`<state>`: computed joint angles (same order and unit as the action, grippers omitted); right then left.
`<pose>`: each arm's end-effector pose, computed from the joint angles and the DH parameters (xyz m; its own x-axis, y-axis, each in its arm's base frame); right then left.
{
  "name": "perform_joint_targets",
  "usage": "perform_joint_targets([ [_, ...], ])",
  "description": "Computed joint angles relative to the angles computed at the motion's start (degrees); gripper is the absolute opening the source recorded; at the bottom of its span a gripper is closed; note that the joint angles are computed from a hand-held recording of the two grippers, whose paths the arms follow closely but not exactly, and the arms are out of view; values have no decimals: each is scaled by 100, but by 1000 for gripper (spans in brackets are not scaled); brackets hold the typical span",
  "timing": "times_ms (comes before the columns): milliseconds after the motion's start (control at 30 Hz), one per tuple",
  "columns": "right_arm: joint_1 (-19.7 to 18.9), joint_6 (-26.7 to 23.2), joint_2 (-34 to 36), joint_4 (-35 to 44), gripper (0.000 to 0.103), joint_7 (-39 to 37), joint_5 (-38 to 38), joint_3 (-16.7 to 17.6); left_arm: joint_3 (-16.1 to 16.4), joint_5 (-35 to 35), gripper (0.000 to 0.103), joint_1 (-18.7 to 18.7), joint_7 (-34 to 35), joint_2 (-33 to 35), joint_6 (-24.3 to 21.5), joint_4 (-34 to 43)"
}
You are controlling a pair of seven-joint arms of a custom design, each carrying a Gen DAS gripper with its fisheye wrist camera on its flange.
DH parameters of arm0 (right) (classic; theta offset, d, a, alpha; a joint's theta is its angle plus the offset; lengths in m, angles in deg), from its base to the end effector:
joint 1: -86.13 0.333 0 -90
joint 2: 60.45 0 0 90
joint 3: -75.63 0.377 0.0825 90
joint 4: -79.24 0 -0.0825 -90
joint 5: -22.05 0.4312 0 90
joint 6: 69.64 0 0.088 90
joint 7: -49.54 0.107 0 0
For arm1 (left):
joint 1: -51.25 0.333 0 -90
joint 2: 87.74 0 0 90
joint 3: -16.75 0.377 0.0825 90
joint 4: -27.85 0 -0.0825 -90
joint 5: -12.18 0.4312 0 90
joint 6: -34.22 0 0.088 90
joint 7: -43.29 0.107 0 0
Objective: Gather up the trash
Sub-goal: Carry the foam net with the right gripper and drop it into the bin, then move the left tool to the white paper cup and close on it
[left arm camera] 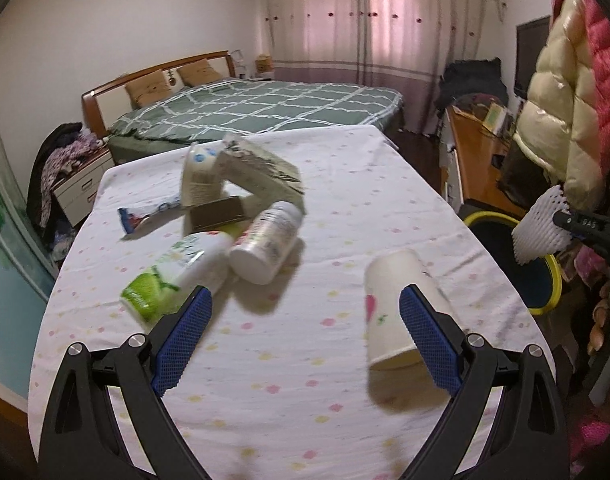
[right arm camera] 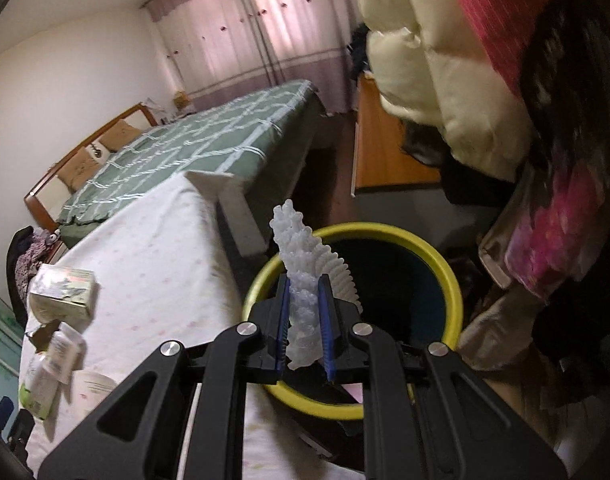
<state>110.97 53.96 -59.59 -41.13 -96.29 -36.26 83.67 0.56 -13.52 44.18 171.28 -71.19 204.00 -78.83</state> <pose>0.5243 0.2976 0.4689 -0.7566 -0.6010 -0.2574 -0.2797 0.6534 -0.7034 0.6856 -0.2400 0.4933 -0.5629 -0.8258 -0.0354 -0.5280 0.3922 -0.7532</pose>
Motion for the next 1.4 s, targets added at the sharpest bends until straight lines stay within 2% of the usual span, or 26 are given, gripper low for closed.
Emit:
perform_joint_targets([
  [333, -120, 347, -43, -337, 17, 100, 274, -48, -55, 119, 93, -156, -4, 47, -211, 76],
  [467, -129, 357, -18, -345, 25, 98, 286, -53, -68, 92, 93, -179, 22, 87, -247, 135],
  [733, -124, 373, 17, -313, 25, 40, 284, -63, -105, 30, 93, -214, 62, 210, -397, 313],
  [833, -119, 370, 29, -300, 26, 23, 300, -65, -84, 62, 93, -262, -9, 297, -606, 457],
  [1133, -130, 447, 63, -277, 27, -68, 349, -93, 406, 982, 93, -745, -1071, 644, -1033, 926],
  [1400, -157, 579, 80, -317, 30, -76, 357, -118, 408, 1448, 93, -767, -1336, 808, -1504, 1111],
])
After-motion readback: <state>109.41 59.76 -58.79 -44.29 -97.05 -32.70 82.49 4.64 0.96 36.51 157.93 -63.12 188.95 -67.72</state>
